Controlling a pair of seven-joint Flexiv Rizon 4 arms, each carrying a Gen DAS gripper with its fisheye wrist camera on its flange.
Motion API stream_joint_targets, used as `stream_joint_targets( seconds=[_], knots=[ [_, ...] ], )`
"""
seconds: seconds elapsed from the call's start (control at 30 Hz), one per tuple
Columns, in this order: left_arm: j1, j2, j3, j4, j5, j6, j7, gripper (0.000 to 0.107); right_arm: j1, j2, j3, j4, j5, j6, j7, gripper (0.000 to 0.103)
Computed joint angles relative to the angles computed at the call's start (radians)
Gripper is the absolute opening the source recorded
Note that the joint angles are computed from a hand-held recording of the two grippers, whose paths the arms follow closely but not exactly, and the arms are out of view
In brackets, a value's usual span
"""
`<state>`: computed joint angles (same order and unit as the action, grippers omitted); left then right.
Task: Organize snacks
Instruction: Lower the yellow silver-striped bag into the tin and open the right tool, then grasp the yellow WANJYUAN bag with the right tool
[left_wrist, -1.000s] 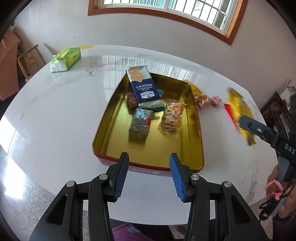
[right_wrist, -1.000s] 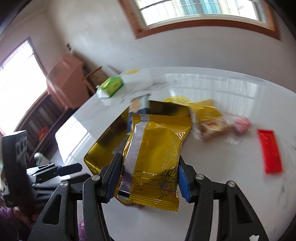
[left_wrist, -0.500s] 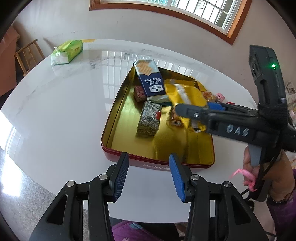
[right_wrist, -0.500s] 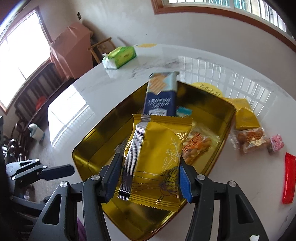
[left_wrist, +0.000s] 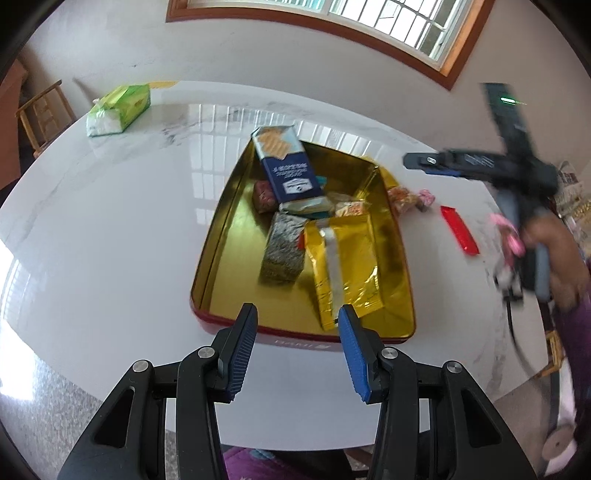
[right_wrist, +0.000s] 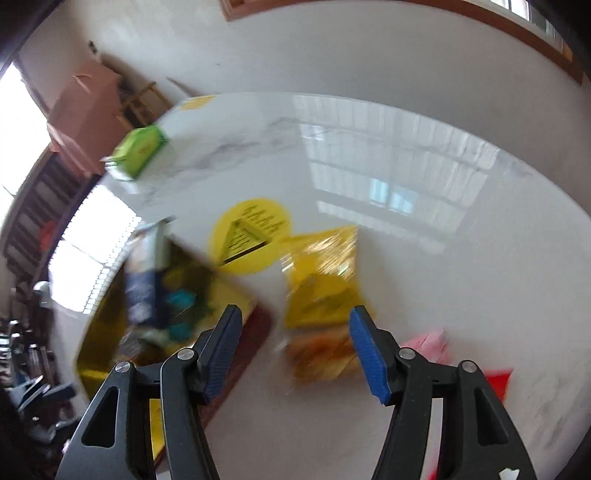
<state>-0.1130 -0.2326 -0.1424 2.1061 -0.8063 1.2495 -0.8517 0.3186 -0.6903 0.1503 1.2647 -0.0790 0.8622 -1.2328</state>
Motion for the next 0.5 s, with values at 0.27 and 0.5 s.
stream_joint_targets(
  seconds=[0.27,0.5],
  knots=[
    [0.002,-0.025,0.007,-0.036,0.050,-0.043,-0.027,0.047,0.008,-0.191,-0.002,-0.321,0.010,-0.218,-0.049,0.059],
    [0.015,-0.045,0.005,-0.064,0.067,-0.085,-0.044,0.047,0.049,-0.237,-0.045,-0.384,-0.020,-0.317,-0.040,0.057]
  ],
)
